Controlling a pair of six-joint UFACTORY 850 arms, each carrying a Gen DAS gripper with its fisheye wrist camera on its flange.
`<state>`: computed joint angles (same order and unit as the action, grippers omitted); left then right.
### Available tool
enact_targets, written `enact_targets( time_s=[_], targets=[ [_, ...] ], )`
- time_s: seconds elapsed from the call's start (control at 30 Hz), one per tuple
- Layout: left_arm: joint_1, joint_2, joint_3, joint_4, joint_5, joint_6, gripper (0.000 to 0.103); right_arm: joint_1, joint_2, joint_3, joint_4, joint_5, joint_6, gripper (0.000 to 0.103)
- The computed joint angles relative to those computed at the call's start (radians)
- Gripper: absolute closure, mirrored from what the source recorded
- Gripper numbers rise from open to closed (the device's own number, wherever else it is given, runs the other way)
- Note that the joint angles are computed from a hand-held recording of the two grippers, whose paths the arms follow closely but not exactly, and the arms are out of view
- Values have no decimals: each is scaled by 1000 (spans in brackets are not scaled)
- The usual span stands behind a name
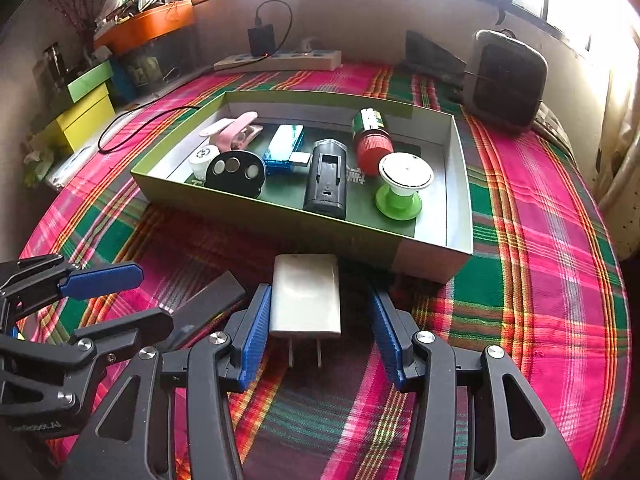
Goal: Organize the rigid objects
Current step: 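Grasp the white charger plug with the right tool while the left tool grasps the black power bank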
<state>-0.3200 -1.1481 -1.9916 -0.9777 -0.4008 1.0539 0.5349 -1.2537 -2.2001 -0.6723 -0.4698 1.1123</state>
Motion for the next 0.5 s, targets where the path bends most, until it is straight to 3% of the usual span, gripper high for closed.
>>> enact_targets(
  time_s=[0.2, 0.5],
  targets=[
    [-11, 3, 4, 24, 5, -3, 56, 0, 11, 19, -14, 5, 5, 68],
    [-44, 7, 14, 172, 82, -106, 56, 0, 73, 131, -106, 34, 115, 68]
  ],
)
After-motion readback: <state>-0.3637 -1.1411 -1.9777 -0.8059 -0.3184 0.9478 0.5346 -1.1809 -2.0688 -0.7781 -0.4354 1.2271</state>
